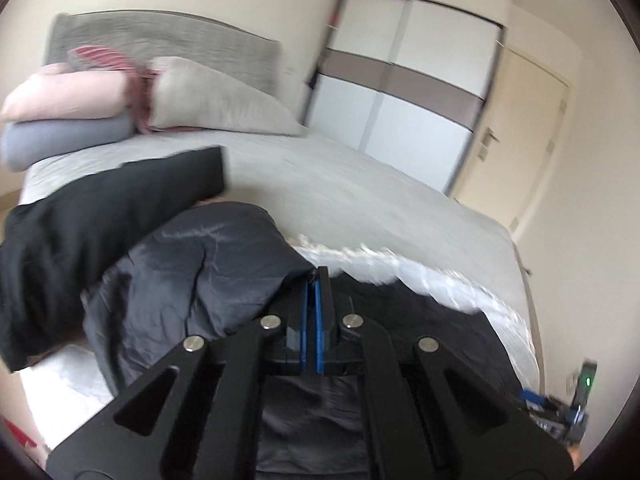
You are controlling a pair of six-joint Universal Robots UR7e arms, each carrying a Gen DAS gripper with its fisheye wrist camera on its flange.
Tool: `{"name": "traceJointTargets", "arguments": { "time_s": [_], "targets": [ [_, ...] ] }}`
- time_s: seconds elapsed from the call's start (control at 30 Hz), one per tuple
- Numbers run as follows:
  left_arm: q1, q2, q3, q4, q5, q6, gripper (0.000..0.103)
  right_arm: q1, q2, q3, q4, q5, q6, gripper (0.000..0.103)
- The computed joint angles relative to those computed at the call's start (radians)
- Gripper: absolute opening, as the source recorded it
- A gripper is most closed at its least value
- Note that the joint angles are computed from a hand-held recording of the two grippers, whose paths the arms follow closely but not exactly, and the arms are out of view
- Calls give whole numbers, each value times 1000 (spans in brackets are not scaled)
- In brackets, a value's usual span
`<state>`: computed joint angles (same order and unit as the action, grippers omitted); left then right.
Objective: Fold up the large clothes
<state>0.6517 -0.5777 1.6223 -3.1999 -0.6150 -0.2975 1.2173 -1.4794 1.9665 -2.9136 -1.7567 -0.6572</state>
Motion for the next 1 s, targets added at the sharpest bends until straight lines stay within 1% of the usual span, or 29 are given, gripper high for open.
{"name": "traceJointTargets", "arguments": {
  "time_s": [0.1, 0.13, 0.17, 0.2, 0.23, 0.27, 0.3, 0.37, 0.43, 0.5, 0.57, 0.6, 0.67, 0.7, 0.73, 0.77, 0.8, 0.9, 0.93, 1.0],
  "targets": [
    [11, 72, -78, 116, -92, 5, 4, -6, -3, -3, 6, 9, 18, 78],
    [19, 91, -99, 163, -129, -3, 6, -8, -3, -5, 10, 11, 24, 78],
    [31, 116, -125, 224, -170, -11, 10, -9, -4, -6, 17, 15, 28, 78],
    [45, 135, -143, 284, -208, -19, 16, -12, -5, -7, 23, 21, 29, 78],
    [59, 153, -161, 342, -244, -30, 29, -13, -5, -9, 28, 26, 31, 78],
    [76, 171, -179, 407, -281, -47, 39, -14, -5, -10, 34, 28, 34, 78],
    [88, 183, -185, 464, -309, -65, 40, -14, -5, -11, 37, 28, 34, 78],
    [103, 182, -161, 525, -330, -82, 40, -14, -5, -11, 40, 27, 29, 78],
    [92, 155, -97, 497, -318, -77, 40, -11, -4, -9, 33, 18, 18, 78],
    [81, 102, -13, 425, -330, -64, 44, -4, -1, -7, 22, -4, 11, 78],
    [64, 39, 68, 363, -338, -62, 62, 7, 0, -3, 12, -23, 1, 78],
    [50, 7, 103, 343, -327, -56, 64, 16, -3, 1, 13, -30, -3, 78],
    [20, -57, 184, 293, -264, -45, 69, 37, -14, 14, 23, -41, -13, 78],
    [17, -78, 201, 278, -234, -42, 72, 52, -22, 28, 22, -40, -24, 78],
    [18, -93, 207, 269, -202, -48, 79, 68, -28, 40, 30, -38, -40, 78],
    [20, -111, 222, 253, -163, -67, 83, 89, -29, 47, 48, -42, -52, 78],
    [27, -129, 236, 236, -138, -88, 83, 108, -25, 44, 75, -50, -57, 78],
    [62, -165, 273, 208, -91, -158, 83, 193, 11, 27, 189, -101, -78, 78],
    [75, -180, 286, 230, -76, -205, 83, 226, 33, 22, 204, -123, -91, 78],
    [106, -203, 274, 351, -65, -318, 83, 290, 83, 19, 200, -164, -113, 78]
  ]
}}
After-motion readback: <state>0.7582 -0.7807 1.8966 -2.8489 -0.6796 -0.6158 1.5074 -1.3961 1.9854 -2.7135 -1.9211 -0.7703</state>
